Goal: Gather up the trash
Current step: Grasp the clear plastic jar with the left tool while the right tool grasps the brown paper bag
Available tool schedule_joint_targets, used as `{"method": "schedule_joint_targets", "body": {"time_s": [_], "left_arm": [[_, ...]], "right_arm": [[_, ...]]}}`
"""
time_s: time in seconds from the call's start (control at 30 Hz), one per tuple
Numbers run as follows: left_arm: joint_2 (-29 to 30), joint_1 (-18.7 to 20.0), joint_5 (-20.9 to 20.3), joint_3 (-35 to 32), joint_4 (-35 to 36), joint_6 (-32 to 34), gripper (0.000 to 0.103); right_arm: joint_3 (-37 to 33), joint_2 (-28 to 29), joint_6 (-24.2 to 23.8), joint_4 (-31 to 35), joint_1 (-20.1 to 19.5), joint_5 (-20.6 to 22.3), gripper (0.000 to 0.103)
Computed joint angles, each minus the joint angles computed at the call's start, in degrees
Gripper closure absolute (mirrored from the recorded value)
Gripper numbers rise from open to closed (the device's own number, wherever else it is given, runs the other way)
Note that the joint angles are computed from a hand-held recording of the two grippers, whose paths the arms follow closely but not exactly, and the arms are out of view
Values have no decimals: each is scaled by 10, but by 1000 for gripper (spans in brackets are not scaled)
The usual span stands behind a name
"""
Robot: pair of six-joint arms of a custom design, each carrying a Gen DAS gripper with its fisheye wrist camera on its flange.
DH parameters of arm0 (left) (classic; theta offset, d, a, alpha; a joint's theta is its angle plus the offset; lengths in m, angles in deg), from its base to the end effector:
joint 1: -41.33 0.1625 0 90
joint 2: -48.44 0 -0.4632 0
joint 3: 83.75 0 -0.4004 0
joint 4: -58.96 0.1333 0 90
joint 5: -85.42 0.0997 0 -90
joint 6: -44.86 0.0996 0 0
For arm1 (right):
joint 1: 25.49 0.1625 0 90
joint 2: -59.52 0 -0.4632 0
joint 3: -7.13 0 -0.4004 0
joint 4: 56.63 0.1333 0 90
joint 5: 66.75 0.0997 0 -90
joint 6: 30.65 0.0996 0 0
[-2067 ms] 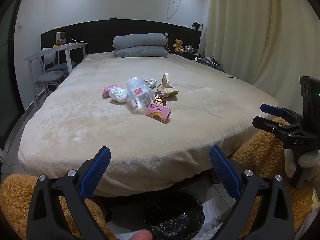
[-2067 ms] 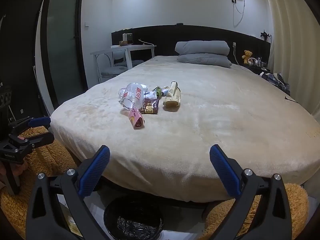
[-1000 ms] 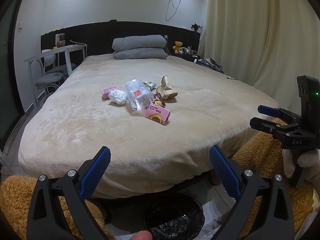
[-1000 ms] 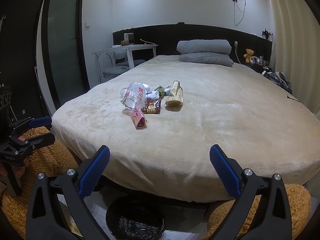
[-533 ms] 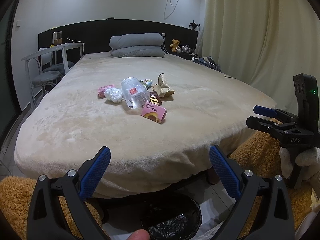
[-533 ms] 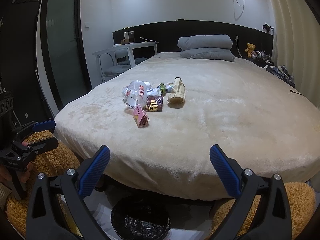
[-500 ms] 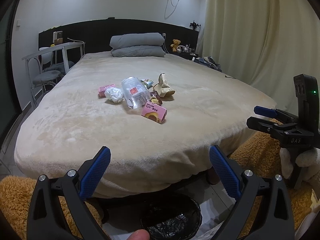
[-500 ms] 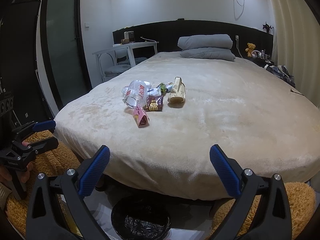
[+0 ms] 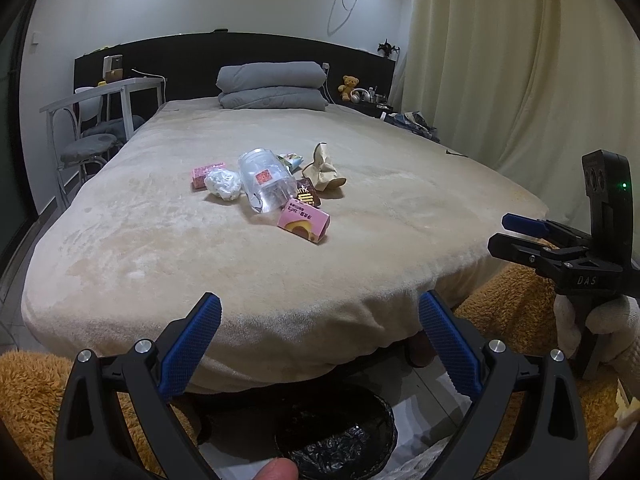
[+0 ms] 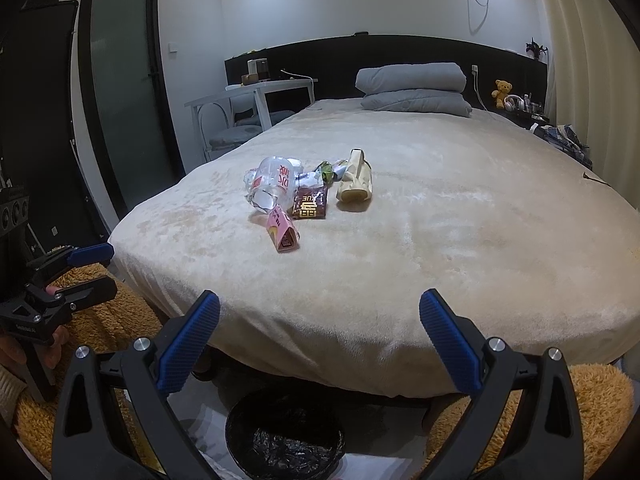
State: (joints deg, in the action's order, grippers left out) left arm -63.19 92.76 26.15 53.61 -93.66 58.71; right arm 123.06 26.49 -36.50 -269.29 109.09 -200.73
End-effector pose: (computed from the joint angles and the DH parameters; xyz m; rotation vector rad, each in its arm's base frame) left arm -0.0562 -0.3659 0.4106 0.9290 2.4234 -0.9940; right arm 0.4390 -0.3541 0.0263 0.7060 -2.3225 1.1410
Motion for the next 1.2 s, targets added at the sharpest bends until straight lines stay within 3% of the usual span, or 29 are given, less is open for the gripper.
{"method": "schedule_joint_targets", "body": {"time_s": [0.23,0.37,0.67,0.83,1.2], "left_arm": [[13,14,-23,-17,11,-9,6],[42,42,-53,-45,7,-27,6],[128,88,-96,-128,15,-34,6],[187,113,-108,-196,46,-57,6],[316,143,-107,-330,109,-46,6]], "right_arm": [[-4,-15,18,21,-16,29,4],[-16,-27,35,47,-35,56,4],[-90,-21,-15,100,-76,92,4],[-150,-11,-27,159,-103,115,4],[-278,18,18,320,-159,161,8]]}}
